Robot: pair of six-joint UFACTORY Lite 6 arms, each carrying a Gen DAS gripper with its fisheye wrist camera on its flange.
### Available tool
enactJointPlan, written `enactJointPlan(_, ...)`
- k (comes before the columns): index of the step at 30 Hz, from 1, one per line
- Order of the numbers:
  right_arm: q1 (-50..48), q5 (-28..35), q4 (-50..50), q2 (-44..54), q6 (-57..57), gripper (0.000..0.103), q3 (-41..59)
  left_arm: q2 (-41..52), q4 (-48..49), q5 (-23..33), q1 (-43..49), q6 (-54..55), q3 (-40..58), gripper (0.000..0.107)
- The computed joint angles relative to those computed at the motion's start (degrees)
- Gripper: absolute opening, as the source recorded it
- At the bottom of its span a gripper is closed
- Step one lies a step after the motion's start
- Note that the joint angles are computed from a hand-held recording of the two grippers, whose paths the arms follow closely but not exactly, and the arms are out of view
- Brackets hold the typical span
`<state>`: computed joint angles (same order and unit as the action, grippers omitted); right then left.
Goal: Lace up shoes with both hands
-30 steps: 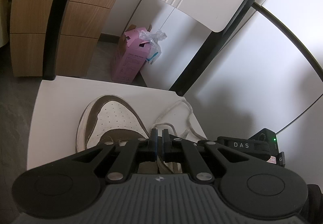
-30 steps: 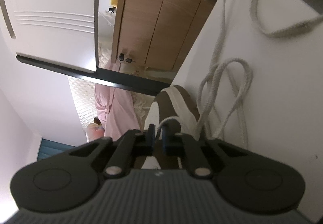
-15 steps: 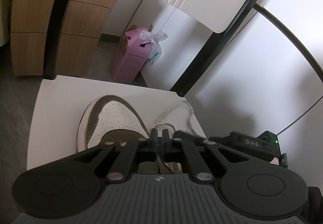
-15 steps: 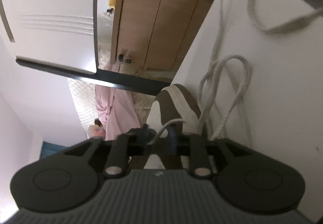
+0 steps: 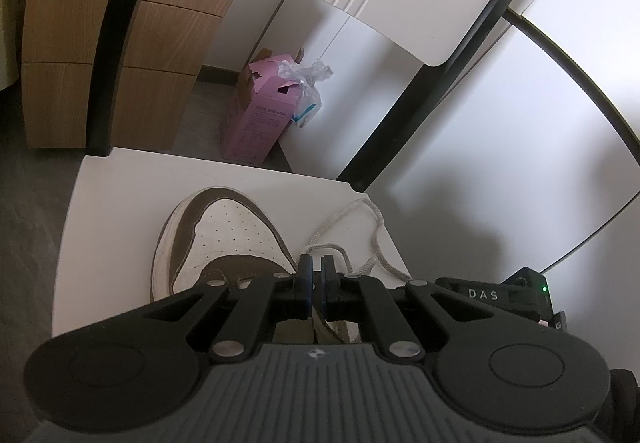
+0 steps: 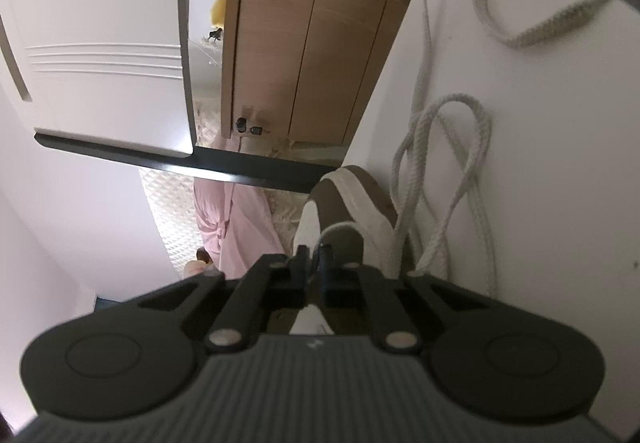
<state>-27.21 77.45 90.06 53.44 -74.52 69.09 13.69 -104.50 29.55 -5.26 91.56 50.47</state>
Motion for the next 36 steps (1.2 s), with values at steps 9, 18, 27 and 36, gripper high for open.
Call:
enactJointPlan(9, 0.5, 4.1, 2.2, -0.9, 0.2, 0.005, -1.8, -0.6, -2.3, 0.7, 1.0, 1.5, -1.1, 0.005)
enactJointPlan(18, 0.9, 4.5, 1.2, 0.0, 0.0, 0.008, -0.5, -5.6, -2.8, 1.3, 2.6, 3.6, -4.2, 0.031)
enactJointPlan(27, -0.8, 2.5, -1.1, -2.1, -3.7, 0.047, -2.2, -10.9, -3.6, -0.9, 1.1, 8.1, -9.0, 0.043)
enactJointPlan(36, -1.5, 0.9, 0.1, -4.0, -6.0, 0.014, -4.9, -19.6, -8.4, -6.8, -5.2, 18.6, -15.3, 0.043)
